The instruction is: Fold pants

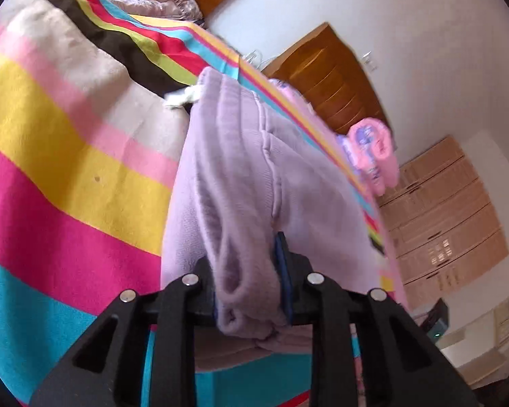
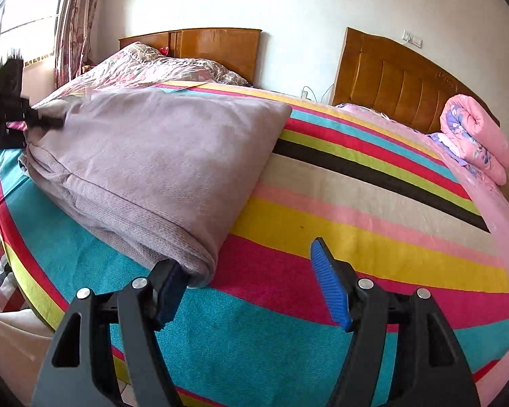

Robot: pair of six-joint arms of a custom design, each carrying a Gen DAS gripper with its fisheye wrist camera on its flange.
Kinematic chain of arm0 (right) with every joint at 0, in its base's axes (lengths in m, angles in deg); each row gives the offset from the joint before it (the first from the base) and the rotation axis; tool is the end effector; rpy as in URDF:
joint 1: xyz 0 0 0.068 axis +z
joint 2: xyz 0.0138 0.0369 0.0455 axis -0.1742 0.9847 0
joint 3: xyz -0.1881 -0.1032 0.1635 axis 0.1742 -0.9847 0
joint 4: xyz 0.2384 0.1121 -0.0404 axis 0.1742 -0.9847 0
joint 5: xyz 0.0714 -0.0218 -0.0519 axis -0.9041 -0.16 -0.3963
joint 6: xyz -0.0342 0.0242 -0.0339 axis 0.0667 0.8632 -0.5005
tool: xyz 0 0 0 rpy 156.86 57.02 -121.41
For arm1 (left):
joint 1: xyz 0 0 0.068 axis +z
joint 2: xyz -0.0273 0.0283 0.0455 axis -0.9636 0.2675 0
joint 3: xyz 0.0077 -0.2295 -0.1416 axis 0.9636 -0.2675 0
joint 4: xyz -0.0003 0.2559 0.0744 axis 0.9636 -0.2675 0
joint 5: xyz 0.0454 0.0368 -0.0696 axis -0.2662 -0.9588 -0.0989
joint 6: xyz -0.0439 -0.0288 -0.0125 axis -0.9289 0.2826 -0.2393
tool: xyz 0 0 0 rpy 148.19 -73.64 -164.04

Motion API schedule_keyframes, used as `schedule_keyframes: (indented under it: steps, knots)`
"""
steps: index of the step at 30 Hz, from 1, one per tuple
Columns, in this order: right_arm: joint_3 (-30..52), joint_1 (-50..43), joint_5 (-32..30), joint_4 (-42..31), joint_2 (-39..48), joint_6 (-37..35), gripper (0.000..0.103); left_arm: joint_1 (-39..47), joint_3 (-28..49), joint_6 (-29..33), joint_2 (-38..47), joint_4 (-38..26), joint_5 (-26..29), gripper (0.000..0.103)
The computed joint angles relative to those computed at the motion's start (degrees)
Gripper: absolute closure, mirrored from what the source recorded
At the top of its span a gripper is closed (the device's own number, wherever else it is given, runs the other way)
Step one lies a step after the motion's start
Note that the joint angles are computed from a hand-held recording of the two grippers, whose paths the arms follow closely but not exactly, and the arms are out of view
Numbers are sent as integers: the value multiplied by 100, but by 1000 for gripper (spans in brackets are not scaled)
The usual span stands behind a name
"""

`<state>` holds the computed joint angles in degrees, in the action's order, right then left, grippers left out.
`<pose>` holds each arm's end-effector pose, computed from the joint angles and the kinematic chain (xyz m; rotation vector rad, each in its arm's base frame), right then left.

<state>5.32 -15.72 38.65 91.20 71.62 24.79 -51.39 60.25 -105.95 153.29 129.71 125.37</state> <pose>0.2566 -0.0144 0.0370 -0.5123 2.1981 0.0957 0.2670 0.0844 0.0165 -0.4240 2.1975 -0.9789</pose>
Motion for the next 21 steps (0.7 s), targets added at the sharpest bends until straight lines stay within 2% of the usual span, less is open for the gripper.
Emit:
schedule_keyframes:
  steps: [1, 3, 7, 9, 11, 12, 13, 14, 15, 16, 17, 18, 19, 20, 21]
  knots:
    - [7, 5, 22, -35, -19, -38, 35, 23, -29, -127, 65, 230, 68, 77]
    - [17, 42, 94, -111, -69, -26, 35, -184, -27, 70, -356, -256, -347, 78]
    - [30, 59, 145, -292, -192, 50, 34, -333, -341, 86, -1252, -512, -570, 80]
    - [82, 10, 93, -372, -172, 28, 34, -407, -426, 263, -1631, -883, -802, 80]
    - [206, -87, -57, -591, -141, 18, 33, -432, -228, 393, -1305, -1182, -1020, 80]
    - [284, -124, -126, -822, -188, -21, 32, -392, -116, 344, -947, -1146, -1038, 79]
    - [360, -158, -184, -1116, -289, -105, 31, -290, -110, 190, -683, -836, -814, 77]
    - [406, -192, -243, -1416, -425, -225, 31, -191, -135, 108, -571, -635, -635, 76]
    - [453, -259, -353, -1754, -581, -400, 31, -192, -166, 128, -669, -684, -680, 71]
    - [462, -359, -533, -2092, -756, -612, 31, -264, -221, 235, -908, -867, -972, 62]
    - [534, -529, -820, -2552, -922, -884, 31, -380, -300, 378, -1263, -1159, -1400, 58]
    - [596, -750, -1199, -2986, -1094, -1112, 31, -513, -404, 465, -1658, -1419, -1942, 48]
    - [615, -965, -1579, -3306, -1280, -1204, 31, -707, -518, 436, -2116, -1683, -2724, 33]
    - [659, -1152, -1935, -3616, -1440, -1221, 31, -948, -690, 367, -2622, -1870, -3586, 29]
    - [749, -1256, -2170, -3850, -1560, -1156, 31, -1185, -846, 367, -3037, -1908, -4164, 27]
